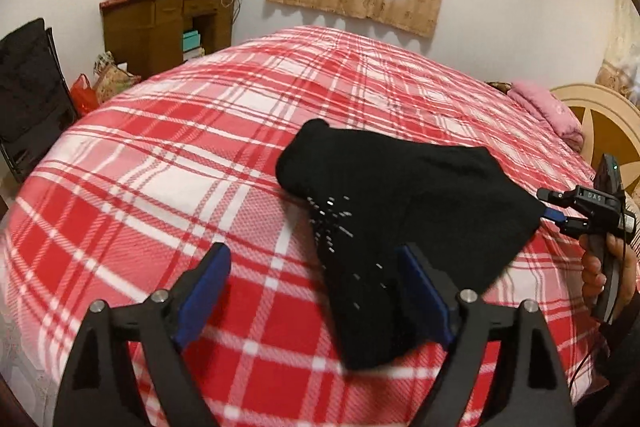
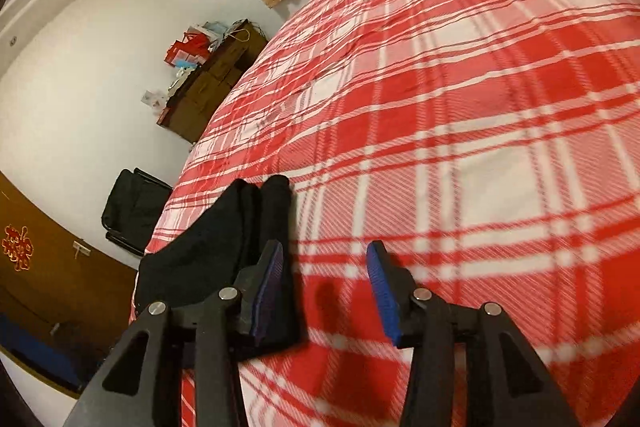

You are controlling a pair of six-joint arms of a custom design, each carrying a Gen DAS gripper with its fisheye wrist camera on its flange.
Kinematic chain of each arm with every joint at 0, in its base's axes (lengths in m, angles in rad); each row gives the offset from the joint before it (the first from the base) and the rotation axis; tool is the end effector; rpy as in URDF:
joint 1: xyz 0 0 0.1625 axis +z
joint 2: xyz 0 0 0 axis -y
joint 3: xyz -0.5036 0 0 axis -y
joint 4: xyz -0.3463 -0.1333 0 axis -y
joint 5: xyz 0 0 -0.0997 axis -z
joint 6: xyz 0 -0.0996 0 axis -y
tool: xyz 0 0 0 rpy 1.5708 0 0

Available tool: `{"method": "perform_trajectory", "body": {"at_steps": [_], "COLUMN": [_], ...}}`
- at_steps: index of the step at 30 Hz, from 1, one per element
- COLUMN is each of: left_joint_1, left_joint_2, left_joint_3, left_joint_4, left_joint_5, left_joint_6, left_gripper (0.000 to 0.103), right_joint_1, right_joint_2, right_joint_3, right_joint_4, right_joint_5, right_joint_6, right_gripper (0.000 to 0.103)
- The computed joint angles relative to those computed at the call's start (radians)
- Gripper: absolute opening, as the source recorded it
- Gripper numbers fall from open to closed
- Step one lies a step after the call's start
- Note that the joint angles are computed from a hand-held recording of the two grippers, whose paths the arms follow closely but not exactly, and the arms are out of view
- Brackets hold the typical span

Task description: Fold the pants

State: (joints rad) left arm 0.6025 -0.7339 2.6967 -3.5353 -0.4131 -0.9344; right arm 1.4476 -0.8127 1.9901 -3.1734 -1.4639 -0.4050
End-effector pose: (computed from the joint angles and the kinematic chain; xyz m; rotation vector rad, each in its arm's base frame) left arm -0.1541 -0.3785 0.1400 0.0361 2.2031 -1.1735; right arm 0.0678 -0.6237 0.1593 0.4643 -3.0223 0.6798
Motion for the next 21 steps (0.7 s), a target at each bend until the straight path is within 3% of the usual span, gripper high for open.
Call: {"method": "perform_trajectory", "body": {"at_steps": [10, 13, 17, 21], "left_joint_1": [-0.125, -0.17, -0.233, -0.27], "left_joint_2": [-0.033, -0.048, -0.067, -0.079], "left_joint_3": [-0.024, -0.026, -0.023, -0.032], "left_joint_4": [0.175, 0.254, 0.368, 0.434], "left_joint_5": [0.044, 0.06, 0.087, 0.098], "left_joint_6": [-0.094, -0.145, -0.241, -0.275], "left_gripper": [0.094, 0.095, 0.1, 0.1], "right_joint_1": [0.003, 0.039, 0.087, 0.109], "right_joint_2": [-0.14, -0.183, -0.22, -0.24], "right_joint_3": [0.202, 0.3, 0.458, 0.536], "right_joint_4": [-0.117, -0.246, -0.523, -0.662], "right_joint_5": [0.018, -0.019, -0.031, -0.016], "right_joint_6": [-0.107, -0.174, -0.29, -0.33], "right_gripper": [0.047, 0.048, 0.058, 0.065]}}
